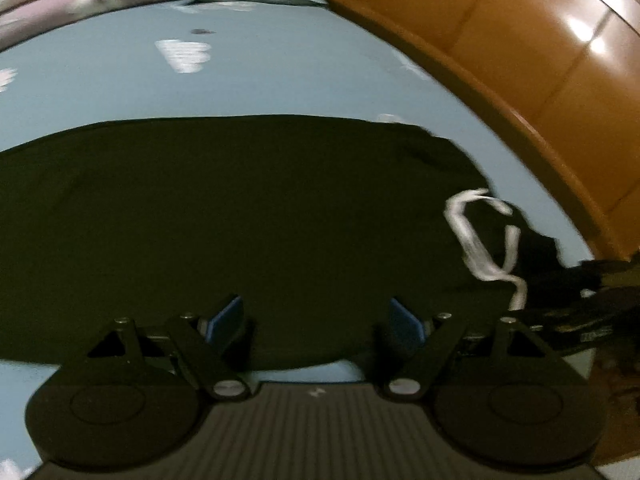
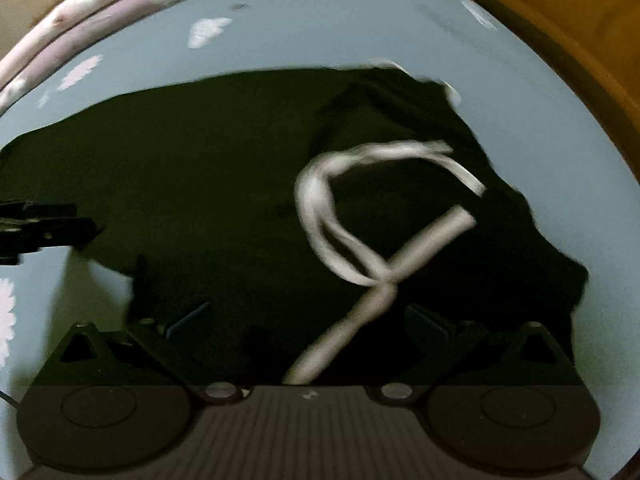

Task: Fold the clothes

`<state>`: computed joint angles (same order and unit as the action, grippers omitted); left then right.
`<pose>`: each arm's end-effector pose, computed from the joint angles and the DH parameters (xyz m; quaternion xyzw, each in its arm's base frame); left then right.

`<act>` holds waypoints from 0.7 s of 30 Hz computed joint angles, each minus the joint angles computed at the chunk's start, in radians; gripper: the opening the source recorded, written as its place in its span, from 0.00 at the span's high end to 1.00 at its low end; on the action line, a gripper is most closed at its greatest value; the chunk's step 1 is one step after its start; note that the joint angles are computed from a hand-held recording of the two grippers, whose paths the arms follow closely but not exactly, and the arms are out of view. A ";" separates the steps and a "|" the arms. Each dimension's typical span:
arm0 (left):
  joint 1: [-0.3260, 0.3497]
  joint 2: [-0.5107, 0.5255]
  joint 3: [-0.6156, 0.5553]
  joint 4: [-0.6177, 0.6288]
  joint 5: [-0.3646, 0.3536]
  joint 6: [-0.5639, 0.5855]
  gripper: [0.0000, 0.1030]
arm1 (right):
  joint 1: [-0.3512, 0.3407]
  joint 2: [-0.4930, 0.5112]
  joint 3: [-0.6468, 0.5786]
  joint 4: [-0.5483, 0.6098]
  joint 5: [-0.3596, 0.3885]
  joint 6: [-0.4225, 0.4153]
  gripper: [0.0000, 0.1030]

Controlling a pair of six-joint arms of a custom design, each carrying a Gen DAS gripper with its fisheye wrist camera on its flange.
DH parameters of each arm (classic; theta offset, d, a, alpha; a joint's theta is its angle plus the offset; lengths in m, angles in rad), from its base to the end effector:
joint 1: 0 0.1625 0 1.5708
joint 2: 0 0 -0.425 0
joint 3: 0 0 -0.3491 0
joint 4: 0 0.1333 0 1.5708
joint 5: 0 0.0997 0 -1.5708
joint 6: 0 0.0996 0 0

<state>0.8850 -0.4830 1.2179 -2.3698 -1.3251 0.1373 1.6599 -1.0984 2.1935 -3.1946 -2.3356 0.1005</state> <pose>-0.3474 -0.6733 0.0358 0.3932 0.9107 -0.0638 0.1093 0.1064 -0.4680 0.2189 -0.1026 -0.8950 0.2754 0.3356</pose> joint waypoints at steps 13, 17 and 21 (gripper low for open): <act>-0.057 0.293 -0.387 0.164 -0.186 -0.084 0.25 | -0.111 -0.235 0.212 -0.046 0.206 -0.058 0.00; -0.070 0.361 -0.463 0.208 -0.195 -0.153 0.48 | -0.141 -0.258 0.242 -0.072 0.278 -0.128 0.00; -0.104 0.366 -0.416 0.147 -0.066 -0.154 0.50 | -0.167 -0.295 0.239 -0.022 0.339 -0.211 0.00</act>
